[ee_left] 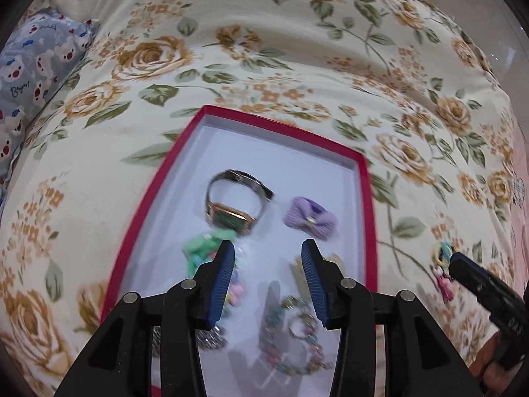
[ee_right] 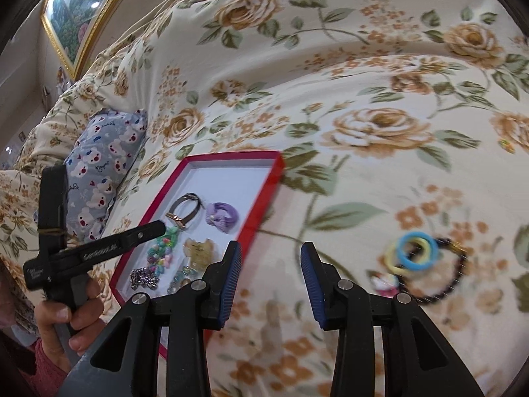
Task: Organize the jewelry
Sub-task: 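Lower the watch and bow clip into the box and open both grippers, then move both open grippers from the box back to the remaining jewelry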
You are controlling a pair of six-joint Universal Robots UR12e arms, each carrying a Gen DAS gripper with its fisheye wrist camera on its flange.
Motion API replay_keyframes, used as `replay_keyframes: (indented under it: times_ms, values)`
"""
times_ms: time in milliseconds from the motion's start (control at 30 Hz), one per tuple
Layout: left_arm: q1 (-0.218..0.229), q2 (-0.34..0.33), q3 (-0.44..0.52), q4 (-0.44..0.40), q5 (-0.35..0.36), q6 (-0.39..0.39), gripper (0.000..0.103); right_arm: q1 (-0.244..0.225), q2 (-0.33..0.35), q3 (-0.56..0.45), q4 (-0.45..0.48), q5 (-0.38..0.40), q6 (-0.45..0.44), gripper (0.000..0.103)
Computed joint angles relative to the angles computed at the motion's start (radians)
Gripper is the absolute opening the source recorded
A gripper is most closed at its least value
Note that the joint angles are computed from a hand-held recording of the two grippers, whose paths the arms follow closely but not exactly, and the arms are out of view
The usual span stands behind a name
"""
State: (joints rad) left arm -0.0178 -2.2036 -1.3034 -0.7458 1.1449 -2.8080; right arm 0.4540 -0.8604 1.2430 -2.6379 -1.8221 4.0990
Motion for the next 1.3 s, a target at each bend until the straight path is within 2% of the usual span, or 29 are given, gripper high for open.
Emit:
replay_keyframes:
  times_ms: [433, 633, 767, 1000, 1133, 1300]
  values:
    - [0.004, 0.07, -0.093, 0.023, -0.036, 0.024, 0.042, 0.023, -0.095, 0.145, -0.038, -0.113, 0.085, 0.042]
    - [-0.007, 0.099, -0.124, 0.005, -0.053, 0.072, 0.042, 0.031, -0.145, 0.226, -0.035, -0.154, 0.162, 0.042]
    - [-0.021, 0.111, -0.135, -0.02, -0.061, 0.109, 0.047, 0.034, -0.172, 0.267, -0.03, -0.175, 0.202, 0.042]
    - [-0.052, 0.115, -0.137, -0.04, -0.053, 0.172, 0.051, 0.021, -0.199, 0.322, -0.037, -0.175, 0.24, 0.043]
    - [-0.067, 0.112, -0.131, -0.053, -0.055, 0.191, 0.058, 0.014, -0.202, 0.334, -0.046, -0.167, 0.242, 0.043]
    - [-0.093, 0.094, -0.106, -0.101, -0.055, 0.216, 0.059, 0.004, -0.199, 0.339, -0.052, -0.148, 0.238, 0.043]
